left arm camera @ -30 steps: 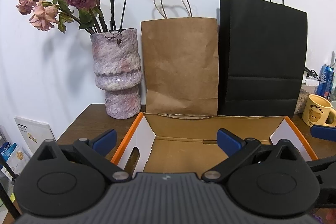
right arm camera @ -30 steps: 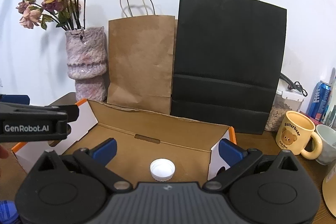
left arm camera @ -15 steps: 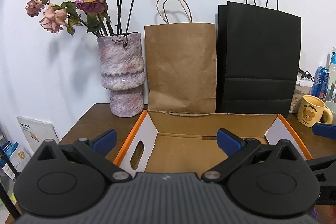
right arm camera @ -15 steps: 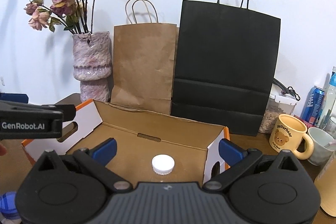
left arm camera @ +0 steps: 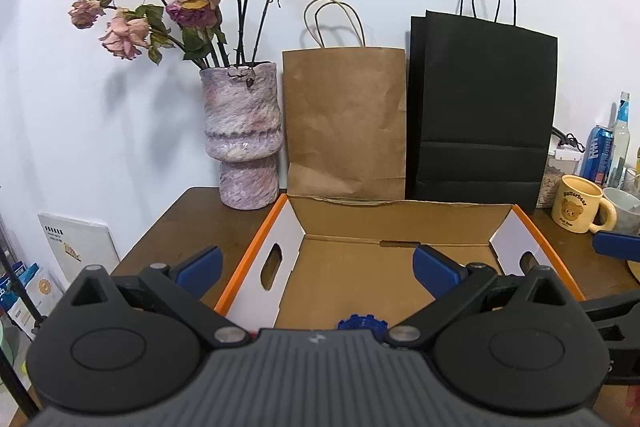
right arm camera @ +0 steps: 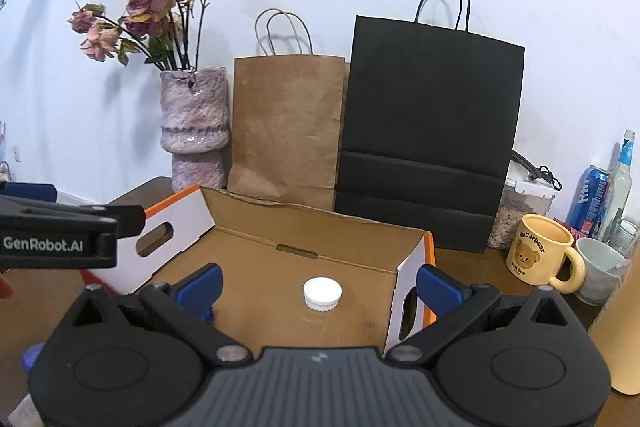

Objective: Organize rigid objects
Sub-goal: 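Withdraw both grippers from the box back toward the table objects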

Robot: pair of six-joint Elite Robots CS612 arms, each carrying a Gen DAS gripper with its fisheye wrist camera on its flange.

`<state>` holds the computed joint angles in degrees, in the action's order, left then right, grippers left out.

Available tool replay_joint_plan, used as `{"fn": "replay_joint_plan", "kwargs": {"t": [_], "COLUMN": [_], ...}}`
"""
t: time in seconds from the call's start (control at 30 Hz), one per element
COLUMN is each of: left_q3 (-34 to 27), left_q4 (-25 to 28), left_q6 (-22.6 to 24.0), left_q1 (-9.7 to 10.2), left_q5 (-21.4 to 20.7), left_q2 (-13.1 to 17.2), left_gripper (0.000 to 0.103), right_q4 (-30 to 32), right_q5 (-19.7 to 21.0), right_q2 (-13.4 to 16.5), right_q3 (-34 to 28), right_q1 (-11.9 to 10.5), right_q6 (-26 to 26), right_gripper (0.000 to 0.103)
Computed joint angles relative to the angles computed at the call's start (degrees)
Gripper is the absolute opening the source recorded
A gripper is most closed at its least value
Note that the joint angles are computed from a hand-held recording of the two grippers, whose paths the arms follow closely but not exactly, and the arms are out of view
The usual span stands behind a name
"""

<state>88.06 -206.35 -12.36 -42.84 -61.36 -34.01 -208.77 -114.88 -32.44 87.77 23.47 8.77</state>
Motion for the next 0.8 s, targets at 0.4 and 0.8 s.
{"fn": "replay_joint_plan", "kwargs": {"t": [0.4,0.8], "left_q3": [5.55,11.76], "left_q4": [-2.5,-4.67], "left_q6": [-1.11,-2.53], "left_q1": [-1.17,-2.41], "left_q5": [1.16,2.49], "left_q2": [-2.35,-4.7], "left_gripper": [0.103,0.103], "right_q4": [-2.98,-5.19], "right_q5": [-0.71,-1.41], "right_q2": [-1.6,-2.86], "right_q3": [4.24,8.75], "right_q1": [1.61,3.54], "right_q6": [0.64,1.4], "right_gripper": [0.103,0.103]}}
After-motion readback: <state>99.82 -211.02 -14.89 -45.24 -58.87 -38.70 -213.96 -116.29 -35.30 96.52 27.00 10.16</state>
